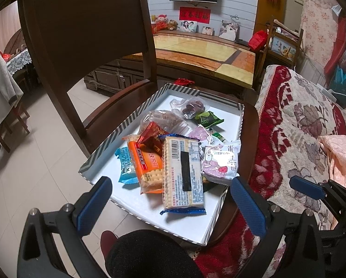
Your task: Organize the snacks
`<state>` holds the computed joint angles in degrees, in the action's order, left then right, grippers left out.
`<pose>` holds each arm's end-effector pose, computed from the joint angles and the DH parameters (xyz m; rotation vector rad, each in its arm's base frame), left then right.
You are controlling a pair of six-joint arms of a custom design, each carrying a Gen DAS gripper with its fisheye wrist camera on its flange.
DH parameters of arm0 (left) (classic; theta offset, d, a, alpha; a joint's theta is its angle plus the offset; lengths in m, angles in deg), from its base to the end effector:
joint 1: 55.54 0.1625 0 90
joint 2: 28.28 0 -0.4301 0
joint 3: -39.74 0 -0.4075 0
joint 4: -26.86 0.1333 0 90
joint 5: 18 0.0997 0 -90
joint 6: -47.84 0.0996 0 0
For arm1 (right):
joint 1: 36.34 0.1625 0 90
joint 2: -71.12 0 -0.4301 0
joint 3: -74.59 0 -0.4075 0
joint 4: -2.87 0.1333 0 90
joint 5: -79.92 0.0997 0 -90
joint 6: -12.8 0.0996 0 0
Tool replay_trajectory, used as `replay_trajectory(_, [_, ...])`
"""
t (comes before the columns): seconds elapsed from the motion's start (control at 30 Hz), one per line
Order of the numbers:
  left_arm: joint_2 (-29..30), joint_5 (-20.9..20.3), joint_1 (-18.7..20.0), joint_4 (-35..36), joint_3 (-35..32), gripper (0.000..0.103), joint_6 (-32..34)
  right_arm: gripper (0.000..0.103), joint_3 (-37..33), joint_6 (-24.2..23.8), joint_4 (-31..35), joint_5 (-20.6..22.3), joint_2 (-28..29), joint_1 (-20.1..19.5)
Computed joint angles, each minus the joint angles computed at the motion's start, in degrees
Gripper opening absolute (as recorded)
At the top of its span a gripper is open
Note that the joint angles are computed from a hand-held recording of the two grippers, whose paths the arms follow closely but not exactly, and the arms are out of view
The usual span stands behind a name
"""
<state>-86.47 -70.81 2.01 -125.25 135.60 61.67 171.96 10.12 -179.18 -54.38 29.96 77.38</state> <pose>-0.1977 -0.6716 0.2480 0.8116 2.3609 -0.6677 0.3291 -0.5905 0.1075 0.2343 -2.3470 0.9173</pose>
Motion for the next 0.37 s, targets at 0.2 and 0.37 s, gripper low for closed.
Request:
replay_trajectory(0.2, [0.01, -0.7, 0.2, -0.69, 0.27, 0.103, 0.23, 0.069, -0.11, 0.4, 0.31, -0.03, 0.07, -0.03])
replay_trajectory(0.37, [0.16, -0.65, 0.07, -2.42, 0.81, 0.103, 1.5, 0.069, 0.01, 0.28, 0.19, 0.05, 0.04, -0.07])
